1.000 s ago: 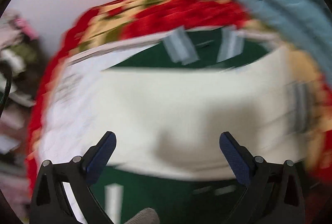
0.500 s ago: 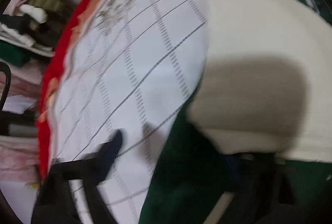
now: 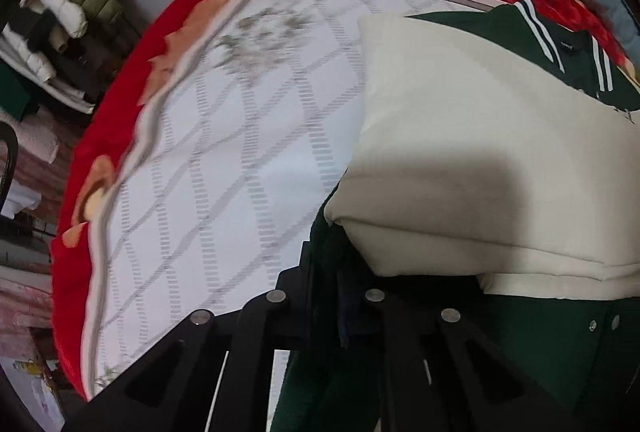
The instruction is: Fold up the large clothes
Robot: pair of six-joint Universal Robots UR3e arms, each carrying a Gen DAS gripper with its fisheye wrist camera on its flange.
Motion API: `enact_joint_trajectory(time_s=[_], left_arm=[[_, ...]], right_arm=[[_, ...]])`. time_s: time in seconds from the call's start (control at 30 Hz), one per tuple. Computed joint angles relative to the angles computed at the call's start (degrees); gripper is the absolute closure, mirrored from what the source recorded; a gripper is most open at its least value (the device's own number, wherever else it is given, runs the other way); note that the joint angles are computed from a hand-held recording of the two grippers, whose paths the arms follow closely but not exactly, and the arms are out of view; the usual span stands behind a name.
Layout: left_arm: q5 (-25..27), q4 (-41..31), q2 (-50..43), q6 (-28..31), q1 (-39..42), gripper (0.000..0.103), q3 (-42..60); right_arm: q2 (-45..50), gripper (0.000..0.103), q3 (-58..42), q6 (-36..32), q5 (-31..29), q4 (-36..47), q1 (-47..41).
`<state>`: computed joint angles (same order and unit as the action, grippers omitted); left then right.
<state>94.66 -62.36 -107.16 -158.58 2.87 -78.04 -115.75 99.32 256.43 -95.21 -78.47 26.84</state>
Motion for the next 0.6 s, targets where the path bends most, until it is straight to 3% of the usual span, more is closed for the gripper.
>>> enact_joint_trajectory(time_s=[0.17, 0.27, 0.37, 0.4, 0.43, 0.47, 0.5, 0.6], left_arm=[[2.25, -0.09, 0.14, 6.02, 7.26, 0.091, 1.57], [3.77, -0.22, 0.35, 6.71, 8.61, 0.090, 1.52], [0.90, -2.02, 2.25, 4.86, 9.33, 0.078, 0.84], [0.50, -2.32, 2.65, 4.08, 8.81, 0.067, 0.76], [0.23, -2.29, 3.37, 3.40, 8.18, 0.044, 0.13], [-0.79, -2.51, 4.17, 2.88, 7.50, 0.028, -0.45], [-2.46, -3.18, 4.66, 2.63, 7.20, 0.005, -0.52], [-3.46, -4.21, 5.08, 1.33, 4.85, 0.003, -0.05]], right_arm=[[8.48, 0.093, -3.09, 6.35, 5.32, -16.14, 6.49], [5.61, 0.094, 6.44, 12.22, 7.41, -31.01, 7.73], [-5.89, 0.094, 24.43, 37.03, 1.52, -41.98, 12.19], [-9.36, 0.093, 29.48, 45.43, -1.21, -43.69, 14.15], [-10.53, 0.093, 32.13, 52.19, -3.59, -45.04, 16.92], [-9.81, 0.094, 32.38, 54.15, -3.38, -45.61, 18.03], [-9.45, 0.093, 30.23, 51.32, -1.81, -42.62, 16.74], [-4.24, 0.074, 13.68, 26.58, 5.61, -19.85, 7.60]])
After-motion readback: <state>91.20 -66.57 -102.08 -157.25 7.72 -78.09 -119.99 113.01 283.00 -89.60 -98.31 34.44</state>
